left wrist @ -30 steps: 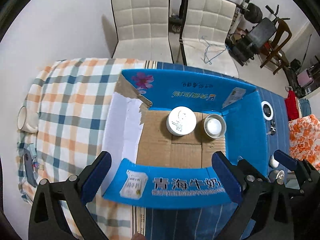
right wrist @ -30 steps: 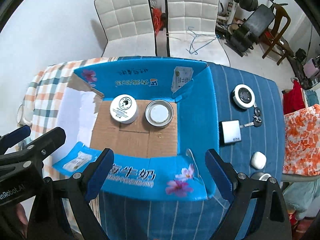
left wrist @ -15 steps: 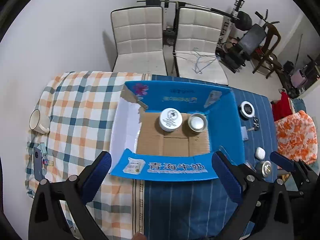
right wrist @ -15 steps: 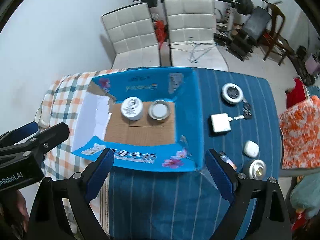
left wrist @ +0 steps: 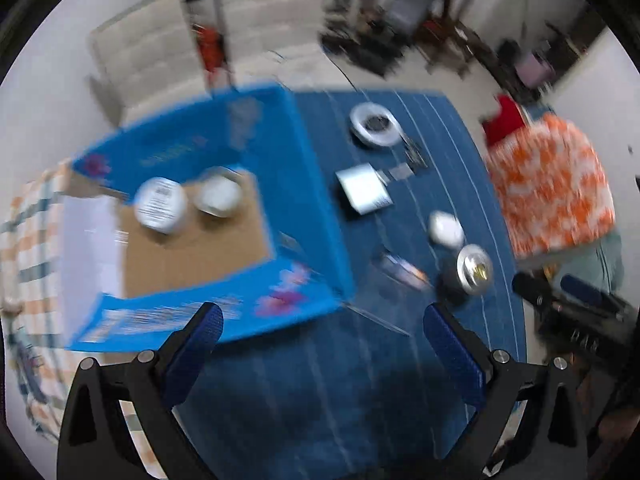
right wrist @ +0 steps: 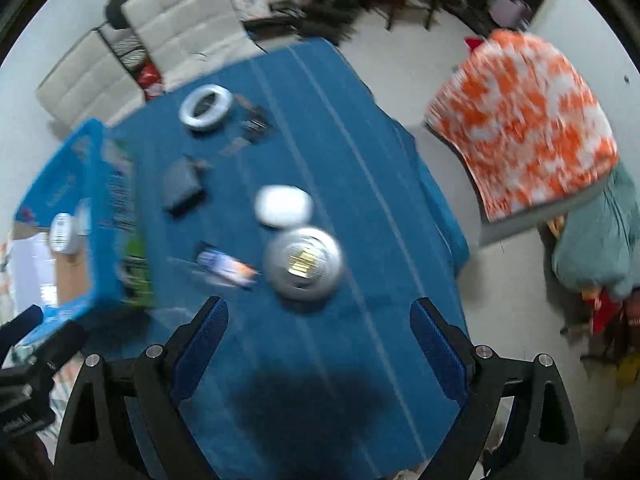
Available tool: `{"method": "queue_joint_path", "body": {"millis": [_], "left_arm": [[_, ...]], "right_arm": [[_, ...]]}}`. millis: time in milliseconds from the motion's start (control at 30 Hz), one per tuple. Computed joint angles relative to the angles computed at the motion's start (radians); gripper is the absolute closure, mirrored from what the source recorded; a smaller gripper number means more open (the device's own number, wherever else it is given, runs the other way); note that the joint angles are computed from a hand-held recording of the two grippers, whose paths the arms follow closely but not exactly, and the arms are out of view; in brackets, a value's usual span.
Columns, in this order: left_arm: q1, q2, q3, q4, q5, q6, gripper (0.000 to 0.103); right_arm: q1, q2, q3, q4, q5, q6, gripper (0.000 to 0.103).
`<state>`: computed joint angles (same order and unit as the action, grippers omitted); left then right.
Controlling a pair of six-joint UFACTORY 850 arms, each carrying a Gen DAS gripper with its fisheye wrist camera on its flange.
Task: Organize rigid objects
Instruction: 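Grasp the clear plastic cube box with the left tool while the right tool grasps the silver canister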
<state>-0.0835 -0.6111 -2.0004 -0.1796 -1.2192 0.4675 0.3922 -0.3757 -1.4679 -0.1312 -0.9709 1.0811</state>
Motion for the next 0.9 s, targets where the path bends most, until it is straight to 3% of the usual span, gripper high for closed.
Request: {"method": "queue_joint_path", "body": {"millis": [233, 500, 667, 767, 833, 900], "left_arm": [[-0.116, 0.024, 0.182, 0.084, 0.071, -0.019, 0.000], [-0.199, -0.045, 0.165, 0.201, 0.077, -0.051, 0.002], [-0.233, -0.066, 0.152, 0.230, 0.062, -0.076, 0.002], [-0.247, -0.067, 0.165, 0.259, 0.091, -0.106, 0.002], [-0.243, -0.085, 0.150, 0.244, 0.087, -0.121, 0.005], [-0.235, -0.092, 0.154, 0.248, 0.079, -0.154, 0.018]], "right_arm": [[-0.039, 0.029, 0.153, 0.101, 0.124, -0.122, 0.008], [-0.079, 0.001, 0.156, 0.101, 0.134, -0.207, 0.010], [-0.110, 0.037, 0.195, 0.131, 0.166, -0.200, 0.010], [-0.112, 0.040, 0.199, 0.134, 0.175, -0.214, 0.010], [-0.115, 0.036, 0.196, 0.153, 0.188, -0.236, 0.010], [-0.113, 0.029, 0.186, 0.159, 0.199, -0.247, 0.010]]}}
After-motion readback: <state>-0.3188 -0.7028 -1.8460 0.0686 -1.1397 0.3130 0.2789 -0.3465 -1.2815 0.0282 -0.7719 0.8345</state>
